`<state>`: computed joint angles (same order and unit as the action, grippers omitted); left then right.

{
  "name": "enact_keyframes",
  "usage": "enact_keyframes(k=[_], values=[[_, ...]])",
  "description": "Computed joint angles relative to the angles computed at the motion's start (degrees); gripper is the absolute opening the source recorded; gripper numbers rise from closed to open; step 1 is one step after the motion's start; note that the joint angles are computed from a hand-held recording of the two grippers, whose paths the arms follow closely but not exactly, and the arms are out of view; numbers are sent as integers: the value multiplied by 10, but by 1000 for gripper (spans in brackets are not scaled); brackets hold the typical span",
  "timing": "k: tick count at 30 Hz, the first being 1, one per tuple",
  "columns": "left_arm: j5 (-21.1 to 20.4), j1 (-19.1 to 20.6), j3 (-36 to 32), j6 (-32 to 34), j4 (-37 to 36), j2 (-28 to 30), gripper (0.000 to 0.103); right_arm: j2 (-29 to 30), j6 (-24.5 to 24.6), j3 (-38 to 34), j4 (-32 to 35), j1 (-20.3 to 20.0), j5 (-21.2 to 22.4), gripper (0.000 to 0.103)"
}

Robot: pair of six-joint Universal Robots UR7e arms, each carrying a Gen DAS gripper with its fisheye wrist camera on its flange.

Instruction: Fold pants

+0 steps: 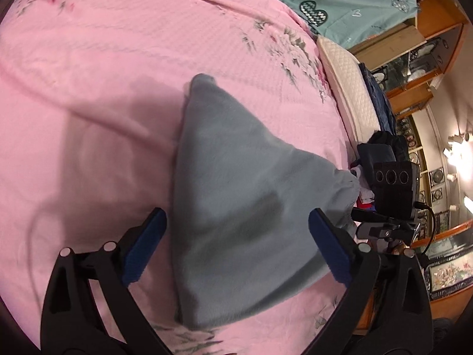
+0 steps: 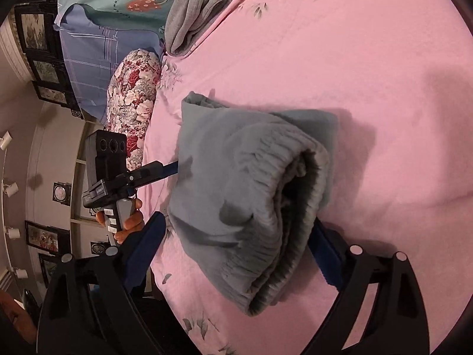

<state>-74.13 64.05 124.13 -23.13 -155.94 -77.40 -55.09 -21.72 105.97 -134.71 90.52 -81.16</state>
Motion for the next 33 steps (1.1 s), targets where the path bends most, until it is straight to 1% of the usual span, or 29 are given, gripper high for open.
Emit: enact_keyframes(k=[2, 3, 4, 5, 6, 7, 9, 11, 12, 13, 14, 15, 18, 20, 22, 24, 25, 26, 27, 28, 29, 30, 31, 33], values=[[-12, 5, -2, 10, -15, 6, 101, 2, -12, 0, -1, 3, -4, 94], [-19, 7, -4, 13, -18, 8, 101, 1, -13, 0, -2, 1, -4, 91], [-31, 12, -6, 17, -22, 10, 101, -2, -11, 1, 1, -3, -4, 82], [-44, 19, -8, 18, -29, 12, 101, -5, -7, 0, 9, -10, 0, 77], [-55, 24, -9, 19, -34, 13, 101, -7, -2, -1, 14, -17, 4, 66], [-60, 26, -8, 20, -38, 13, 101, -9, 3, 1, 11, -24, 5, 51], [-55, 24, -4, 22, -50, 15, 101, -11, 2, 8, -2, -33, 8, 38], [-40, 15, 0, 27, -54, 17, 101, -9, -2, 16, -26, -29, 10, 39], [-37, 13, 1, 30, -52, 16, 101, -7, -2, 20, -37, -26, 9, 42], [-37, 12, 1, 31, -49, 14, 101, -7, -8, 23, -41, -21, 9, 52], [-37, 11, 2, 30, -40, 10, 101, -7, -17, 23, -38, -15, 8, 58], [-38, 10, 4, 30, -33, 5, 101, -9, -17, 25, -40, -12, 6, 66], [-33, 8, 17, 44, -32, -6, 101, -13, -15, 31, -41, -11, 7, 67], [-12, -1, 14, 55, -38, 6, 101, -11, -18, 31, -46, -12, 9, 66], [-1, -8, 4, 66, -33, 20, 100, 1, -21, 29, -65, -6, 7, 65], [15, -17, -2, 72, -23, 27, 97, 11, -26, 26, -76, 2, 2, 62], [13, -18, -3, 76, -14, 26, 72, 12, -32, 27, -80, 4, -3, 59], [4, -15, -6, 77, 1, 23, 40, 12, -32, 29, -84, 4, -5, 56], [8, -13, -3, 72, 1, 19, 34, 11, -29, 30, -85, 2, -4, 50], [6, -10, 3, 68, -6, 15, 26, 8, -28, 31, -84, -3, -1, 47], [1, -5, 7, 62, -13, 11, 22, 5, -29, 33, -86, -6, 2, 45], [-5, -1, 10, 53, -19, 6, 21, 3, -29, 36, -90, -7, 2, 42], [-6, -3, 15, 47, -29, 1, 17, 1, -28, 40, -97, -7, 1, 40], [10, -23, 29, 46, -50, -14, 17, -5, -30, 50, -113, 0, 3, 39]])
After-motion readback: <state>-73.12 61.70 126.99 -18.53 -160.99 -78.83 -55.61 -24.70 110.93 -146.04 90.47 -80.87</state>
